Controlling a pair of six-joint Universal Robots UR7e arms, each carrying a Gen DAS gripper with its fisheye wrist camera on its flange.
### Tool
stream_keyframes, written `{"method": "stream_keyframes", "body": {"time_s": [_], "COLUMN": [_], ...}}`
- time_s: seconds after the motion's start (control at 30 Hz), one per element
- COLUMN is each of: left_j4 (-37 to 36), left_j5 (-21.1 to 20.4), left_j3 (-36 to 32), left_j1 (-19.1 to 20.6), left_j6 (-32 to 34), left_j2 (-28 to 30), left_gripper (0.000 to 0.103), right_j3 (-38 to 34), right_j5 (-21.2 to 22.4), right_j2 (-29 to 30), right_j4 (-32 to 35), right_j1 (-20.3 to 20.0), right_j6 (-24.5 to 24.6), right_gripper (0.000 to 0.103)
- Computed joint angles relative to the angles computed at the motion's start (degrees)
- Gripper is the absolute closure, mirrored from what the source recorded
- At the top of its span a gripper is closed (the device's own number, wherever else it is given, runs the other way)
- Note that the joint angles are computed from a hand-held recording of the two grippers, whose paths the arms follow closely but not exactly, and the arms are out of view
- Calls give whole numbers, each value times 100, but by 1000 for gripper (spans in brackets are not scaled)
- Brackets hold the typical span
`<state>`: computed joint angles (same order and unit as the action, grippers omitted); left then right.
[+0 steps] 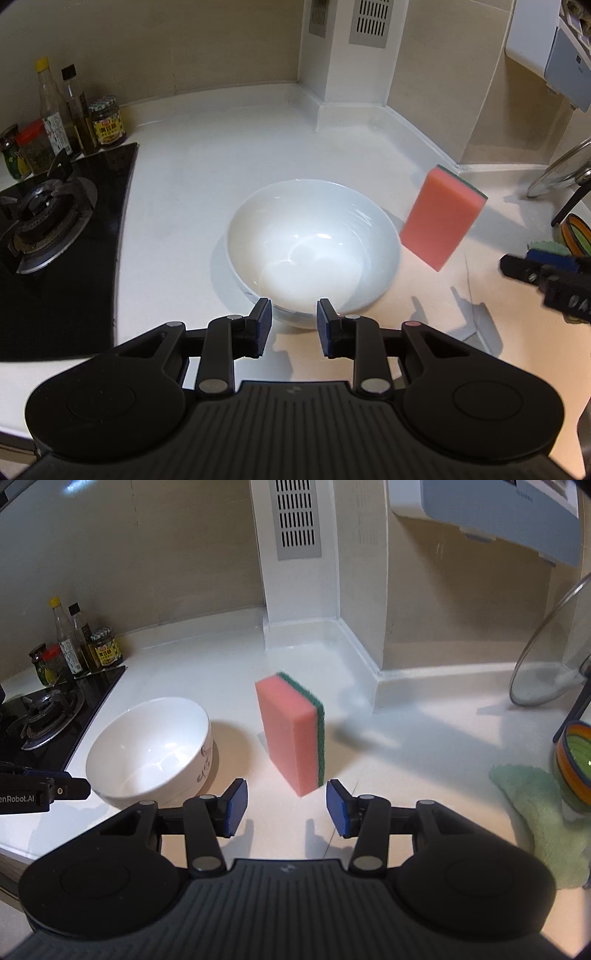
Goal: Clean bowl
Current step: 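Move the right tool toward the pink-and-green sponge on the counter, then close the right gripper on the pink-and-green sponge and lift it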
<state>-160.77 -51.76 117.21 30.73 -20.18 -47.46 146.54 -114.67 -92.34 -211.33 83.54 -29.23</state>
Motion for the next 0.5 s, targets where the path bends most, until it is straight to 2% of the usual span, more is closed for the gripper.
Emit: {"method": "stream_keyframes", "body": {"time_s": [0.1,0.23,0.37,0.5], "left_j4": [-8,-66,-144,-173], "left_j5": [19,79,24,276], "left_j3": [57,86,138,111], "left_j1": [112,237,340,346], "left_j6": [209,430,156,-300], "left_j2": [-129,-171,-261,-255], "left_gripper": [70,70,70,70], "right_j3": [-278,-947,-1829,-2410], "right_j5": [-109,-611,-1074,-1053], "right_j2": [-181,-167,25,266], "right_j4": [431,1414,2996,4190], "right_j1": [188,525,633,539], "right_j6": [-254,-830,-1061,-1260], "right_gripper": [61,60,60,60]}}
